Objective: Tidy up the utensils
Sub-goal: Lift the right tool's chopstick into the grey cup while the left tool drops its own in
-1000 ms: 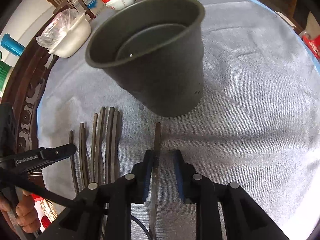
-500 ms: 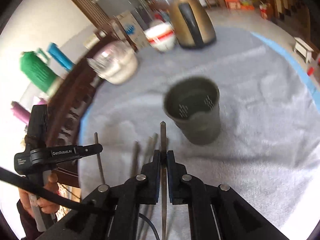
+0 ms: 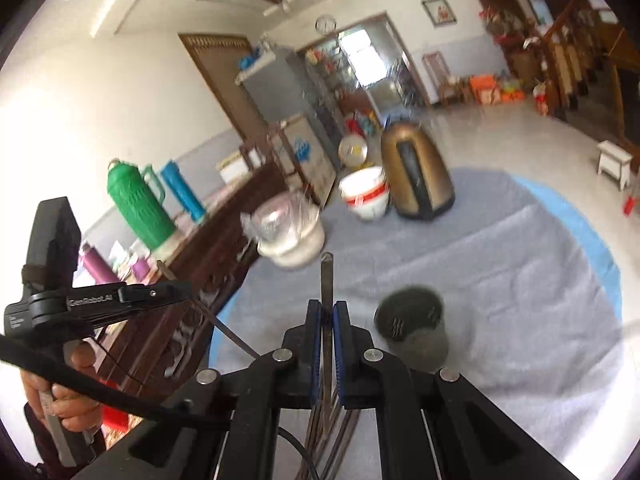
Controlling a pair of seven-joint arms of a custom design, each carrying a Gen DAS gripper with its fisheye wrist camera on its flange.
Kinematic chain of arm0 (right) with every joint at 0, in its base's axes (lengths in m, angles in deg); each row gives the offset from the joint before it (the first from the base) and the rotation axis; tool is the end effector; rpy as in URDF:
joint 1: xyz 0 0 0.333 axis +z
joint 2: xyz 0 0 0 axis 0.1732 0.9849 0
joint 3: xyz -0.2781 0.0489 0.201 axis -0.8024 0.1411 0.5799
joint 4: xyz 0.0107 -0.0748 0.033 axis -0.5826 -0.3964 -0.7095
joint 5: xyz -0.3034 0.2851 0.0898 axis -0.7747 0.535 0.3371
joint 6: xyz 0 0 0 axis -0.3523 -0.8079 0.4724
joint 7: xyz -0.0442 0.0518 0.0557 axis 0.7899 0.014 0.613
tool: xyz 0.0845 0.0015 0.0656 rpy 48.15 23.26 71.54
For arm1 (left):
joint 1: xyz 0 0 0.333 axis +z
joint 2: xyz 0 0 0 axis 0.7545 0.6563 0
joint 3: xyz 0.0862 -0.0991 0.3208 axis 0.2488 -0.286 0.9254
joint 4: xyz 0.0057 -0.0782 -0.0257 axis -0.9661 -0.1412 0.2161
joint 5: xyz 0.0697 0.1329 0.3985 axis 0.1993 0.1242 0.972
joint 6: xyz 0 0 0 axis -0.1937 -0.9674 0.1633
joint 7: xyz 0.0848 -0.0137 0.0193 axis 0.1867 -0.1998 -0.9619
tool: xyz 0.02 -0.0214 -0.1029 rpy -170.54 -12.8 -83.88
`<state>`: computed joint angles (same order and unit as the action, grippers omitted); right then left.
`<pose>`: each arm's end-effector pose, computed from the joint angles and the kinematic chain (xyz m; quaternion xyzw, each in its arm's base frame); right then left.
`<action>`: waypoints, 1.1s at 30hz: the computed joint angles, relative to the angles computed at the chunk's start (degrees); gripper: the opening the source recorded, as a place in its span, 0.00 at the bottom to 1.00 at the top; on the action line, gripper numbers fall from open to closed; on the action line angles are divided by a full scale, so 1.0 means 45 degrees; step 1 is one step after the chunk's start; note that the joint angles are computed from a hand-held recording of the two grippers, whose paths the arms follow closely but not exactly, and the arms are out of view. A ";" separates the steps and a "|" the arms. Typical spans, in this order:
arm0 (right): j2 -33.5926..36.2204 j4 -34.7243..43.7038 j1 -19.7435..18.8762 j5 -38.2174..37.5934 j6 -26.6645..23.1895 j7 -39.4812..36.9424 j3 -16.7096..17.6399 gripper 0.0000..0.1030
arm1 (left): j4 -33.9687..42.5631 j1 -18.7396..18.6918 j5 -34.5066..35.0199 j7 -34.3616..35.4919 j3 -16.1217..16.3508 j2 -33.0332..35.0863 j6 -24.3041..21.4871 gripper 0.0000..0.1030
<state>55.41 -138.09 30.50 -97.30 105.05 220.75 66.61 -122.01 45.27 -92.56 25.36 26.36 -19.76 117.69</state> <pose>0.5637 0.3063 0.6155 -0.5886 0.6357 -0.1645 0.4715 0.6452 -0.1364 0.6551 -0.6131 0.6933 -0.3663 0.0958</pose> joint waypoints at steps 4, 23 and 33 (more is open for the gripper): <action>-0.0087 0.0633 -0.0138 -0.3468 -0.0300 0.3092 -0.0233 0.06 | 0.0796 -0.0214 -0.0011 0.0231 -0.0193 0.0288 0.0246 0.05; 0.1636 0.3100 -0.0174 -0.7956 -0.3363 0.6888 -0.0726 0.06 | 0.3383 -0.1208 0.1835 -0.1774 -0.0451 0.3342 0.0332 0.05; 0.0803 0.0315 -0.0427 -0.4549 0.0679 0.5983 -0.1188 0.42 | 0.1459 -0.1217 0.2561 -0.1561 -0.0360 0.2261 0.1351 0.54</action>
